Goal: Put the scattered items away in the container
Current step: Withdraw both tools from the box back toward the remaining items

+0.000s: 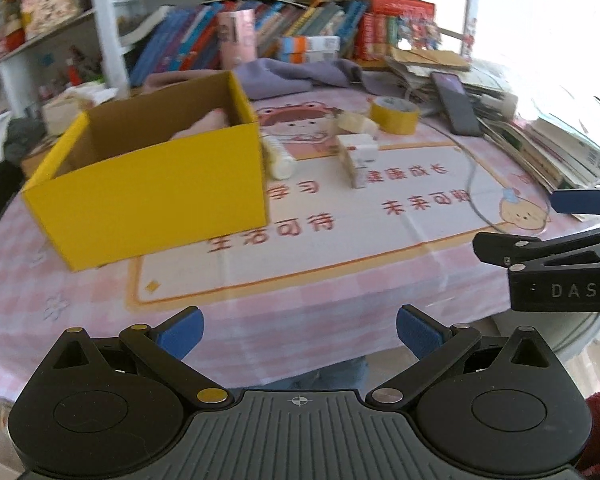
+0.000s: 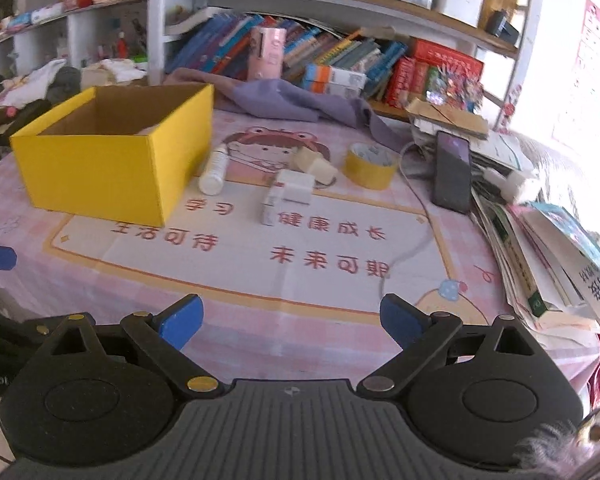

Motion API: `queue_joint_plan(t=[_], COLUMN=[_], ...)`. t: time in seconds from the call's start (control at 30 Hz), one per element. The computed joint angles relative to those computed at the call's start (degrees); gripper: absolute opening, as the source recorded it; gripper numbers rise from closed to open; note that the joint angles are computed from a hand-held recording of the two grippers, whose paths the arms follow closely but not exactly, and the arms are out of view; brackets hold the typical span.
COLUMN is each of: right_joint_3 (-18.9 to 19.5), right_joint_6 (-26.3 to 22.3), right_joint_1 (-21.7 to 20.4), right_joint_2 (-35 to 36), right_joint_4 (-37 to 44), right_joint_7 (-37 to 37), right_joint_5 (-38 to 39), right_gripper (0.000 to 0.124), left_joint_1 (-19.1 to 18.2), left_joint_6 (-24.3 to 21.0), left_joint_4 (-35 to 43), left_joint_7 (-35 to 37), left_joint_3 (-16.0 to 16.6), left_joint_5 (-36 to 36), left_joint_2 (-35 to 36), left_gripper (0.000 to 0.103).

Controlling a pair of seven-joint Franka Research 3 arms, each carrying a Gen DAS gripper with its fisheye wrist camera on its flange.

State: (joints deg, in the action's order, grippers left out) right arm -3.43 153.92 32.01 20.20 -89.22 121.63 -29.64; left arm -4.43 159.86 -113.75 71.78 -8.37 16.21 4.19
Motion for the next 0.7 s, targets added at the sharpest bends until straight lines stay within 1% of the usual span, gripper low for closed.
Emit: queue_joint_plan(t=[0.2,0.4,0.53,0.7], right_joint_3=[-0.2,-0.5,0.2,1.3], right_joint_6=[-1.2,-2.3,-4.3,-7.2], right_joint_1=[-1.4,-3.4,-5.6,-8.4], right_joint_2=[1.8,4.7,8.7,15.8], right_joint_4=[2.3,6.2,12.2,23.2], right_joint_7=[-1.7,-5.6,-11.3,-20.3], right_joint_5=[2.1,5.7,10.4,17.4], right_gripper=[0.096,0.096,0.096,0.096], left_joint_1=[-0.4,-1.8,-3.4,-6.2], left_joint_6=[-1.9,-4.9,-6.5,-9.7], left_joint_4=[6.3,14.6,21.0,30.7], left_joint_7=[5.1,7.3,6.8,2.4], left_joint_3=[-1.4,-1.9,-1.4,0.8], left_joint_5=[-3.2,-3.6,-1.8,2.2], left_joint_2=[5.2,11.6,16.1,22.1], left_gripper=[0.103,0.103,0.103,0.102])
